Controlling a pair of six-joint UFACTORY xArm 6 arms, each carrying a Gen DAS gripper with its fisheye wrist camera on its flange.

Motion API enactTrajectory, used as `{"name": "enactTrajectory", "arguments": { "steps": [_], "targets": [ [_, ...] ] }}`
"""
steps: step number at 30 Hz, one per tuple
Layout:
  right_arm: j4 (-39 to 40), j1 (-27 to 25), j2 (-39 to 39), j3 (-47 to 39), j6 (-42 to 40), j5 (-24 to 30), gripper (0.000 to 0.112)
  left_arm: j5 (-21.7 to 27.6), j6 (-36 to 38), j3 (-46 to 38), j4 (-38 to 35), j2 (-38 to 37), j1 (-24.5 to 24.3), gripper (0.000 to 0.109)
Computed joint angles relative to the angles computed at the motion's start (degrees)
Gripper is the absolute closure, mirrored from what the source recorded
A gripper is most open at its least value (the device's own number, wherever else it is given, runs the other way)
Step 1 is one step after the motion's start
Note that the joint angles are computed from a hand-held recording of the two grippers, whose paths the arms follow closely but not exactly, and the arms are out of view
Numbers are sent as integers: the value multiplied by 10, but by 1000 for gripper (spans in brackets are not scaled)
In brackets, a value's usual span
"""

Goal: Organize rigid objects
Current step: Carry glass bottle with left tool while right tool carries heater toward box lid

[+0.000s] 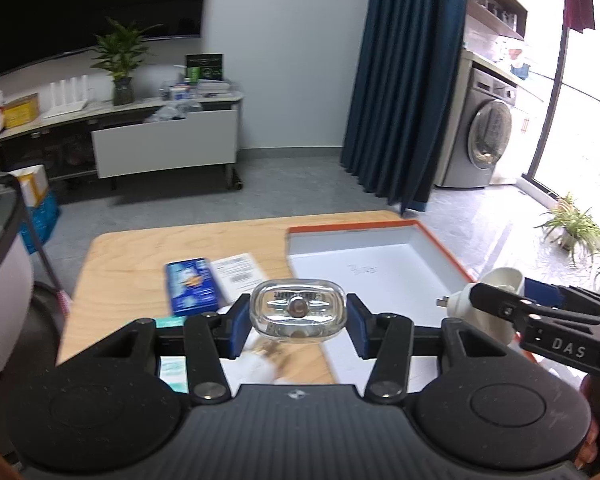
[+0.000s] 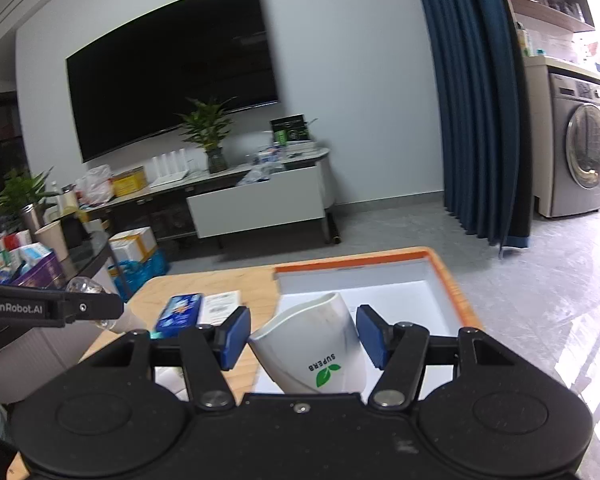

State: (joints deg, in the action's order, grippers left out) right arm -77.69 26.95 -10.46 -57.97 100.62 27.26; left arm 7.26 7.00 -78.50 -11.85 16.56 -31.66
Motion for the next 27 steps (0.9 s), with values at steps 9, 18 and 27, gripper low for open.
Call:
{"name": "enactTrajectory", "arguments": {
  "steps": [9, 18, 27],
  "targets": [
    [37, -72, -5, 6, -54, -40, 41, 44, -24, -131, 16, 93, -26, 59],
    [82, -123, 42, -39, -121, -82, 41, 85, -114, -240, 99, 162, -34, 59],
    [153, -151, 91, -90, -202, -99, 41, 148, -148, -354, 134, 228, -35, 58]
  ]
}}
